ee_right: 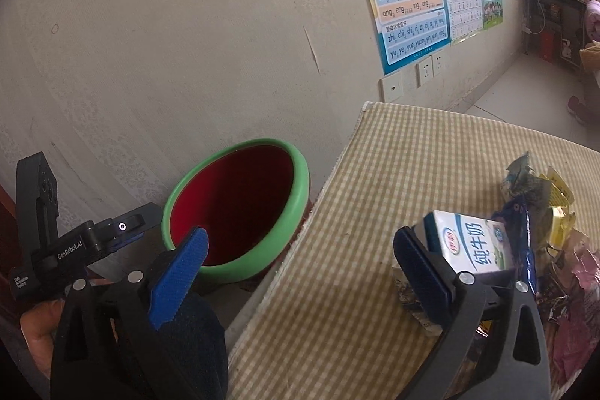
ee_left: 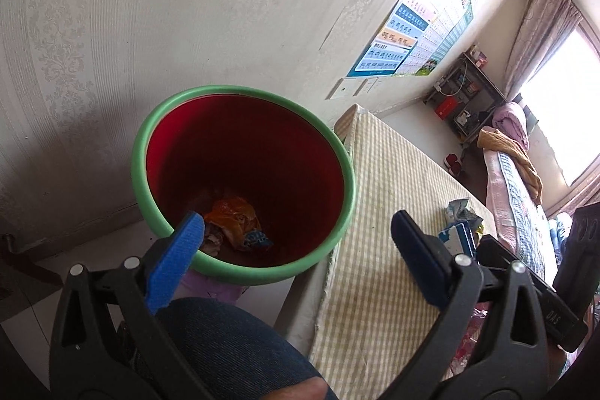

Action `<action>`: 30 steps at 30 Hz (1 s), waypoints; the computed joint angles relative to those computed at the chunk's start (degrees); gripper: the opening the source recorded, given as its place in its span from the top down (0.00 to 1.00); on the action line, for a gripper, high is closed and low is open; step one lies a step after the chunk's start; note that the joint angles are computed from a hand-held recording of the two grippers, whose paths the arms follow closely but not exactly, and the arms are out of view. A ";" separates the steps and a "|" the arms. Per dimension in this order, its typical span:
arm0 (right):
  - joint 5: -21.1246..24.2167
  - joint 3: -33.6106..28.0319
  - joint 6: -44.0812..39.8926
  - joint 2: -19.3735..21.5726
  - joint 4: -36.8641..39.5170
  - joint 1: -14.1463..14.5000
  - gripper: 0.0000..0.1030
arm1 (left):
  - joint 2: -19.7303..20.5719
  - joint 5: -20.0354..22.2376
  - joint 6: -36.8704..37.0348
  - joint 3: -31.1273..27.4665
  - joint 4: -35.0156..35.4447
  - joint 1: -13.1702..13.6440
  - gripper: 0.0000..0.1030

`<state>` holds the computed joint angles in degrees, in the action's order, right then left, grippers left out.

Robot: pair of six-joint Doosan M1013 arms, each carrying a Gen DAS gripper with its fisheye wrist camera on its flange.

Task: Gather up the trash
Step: 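Return both tools to the table and grasp the pink wrapper with the right tool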

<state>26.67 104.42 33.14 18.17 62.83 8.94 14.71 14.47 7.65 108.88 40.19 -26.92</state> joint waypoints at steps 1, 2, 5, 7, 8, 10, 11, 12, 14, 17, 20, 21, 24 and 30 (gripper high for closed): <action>-0.39 0.64 0.33 -0.44 -0.40 -0.38 0.07 | 0.03 0.17 0.64 -0.11 -0.38 -0.33 0.05; -0.73 1.28 0.85 -0.92 -1.01 -0.81 0.07 | 0.11 0.28 1.96 -0.36 -1.29 -0.64 0.05; -1.37 3.01 1.60 -2.28 -2.14 -2.31 0.07 | 0.46 0.22 7.27 -1.14 -4.99 -1.68 0.05; -2.06 4.18 1.82 -3.31 -3.12 -3.33 0.07 | 0.63 -0.11 10.53 -1.50 -7.00 -2.51 0.05; -2.33 4.70 2.16 -3.77 -3.88 -3.89 0.07 | 0.84 -0.05 11.93 -1.83 -7.66 -3.00 0.05; -2.64 5.52 3.41 -4.50 -5.30 -5.08 0.07 | 1.23 0.01 14.00 -2.37 -8.14 -4.05 0.05; -2.79 5.95 4.01 -4.88 -5.94 -5.73 0.07 | 1.49 -0.42 16.19 -2.66 -9.67 -4.45 0.05; -3.10 6.44 4.61 -5.28 -6.70 -6.33 0.07 | 1.67 -1.02 17.78 -2.74 -11.12 -4.85 0.05; -4.19 7.55 5.81 -6.14 -8.39 -7.48 0.07 | 2.40 -2.05 24.28 -3.35 -17.72 -5.36 0.05; -5.06 8.95 7.38 -7.08 -9.77 -9.38 0.07 | 3.62 -2.59 37.03 -4.35 -30.61 -6.19 0.05; -6.10 10.14 9.45 -8.00 -11.46 -11.14 0.07 | 4.90 -1.37 50.27 -5.74 -42.68 -7.06 0.05; -6.35 10.29 10.28 -8.17 -12.16 -11.68 0.07 | 5.28 -0.78 52.93 -6.21 -44.76 -7.43 0.05; -7.11 10.84 11.61 -8.54 -13.10 -13.21 0.07 | 6.48 1.49 57.93 -7.71 -48.84 -8.17 0.05; -7.95 11.38 13.62 -8.76 -14.11 -15.52 0.07 | 8.80 4.56 60.04 -10.40 -51.37 -9.14 0.05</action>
<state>18.72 115.81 46.76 9.41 48.73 -6.58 23.51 19.03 67.69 98.48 -11.18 -36.07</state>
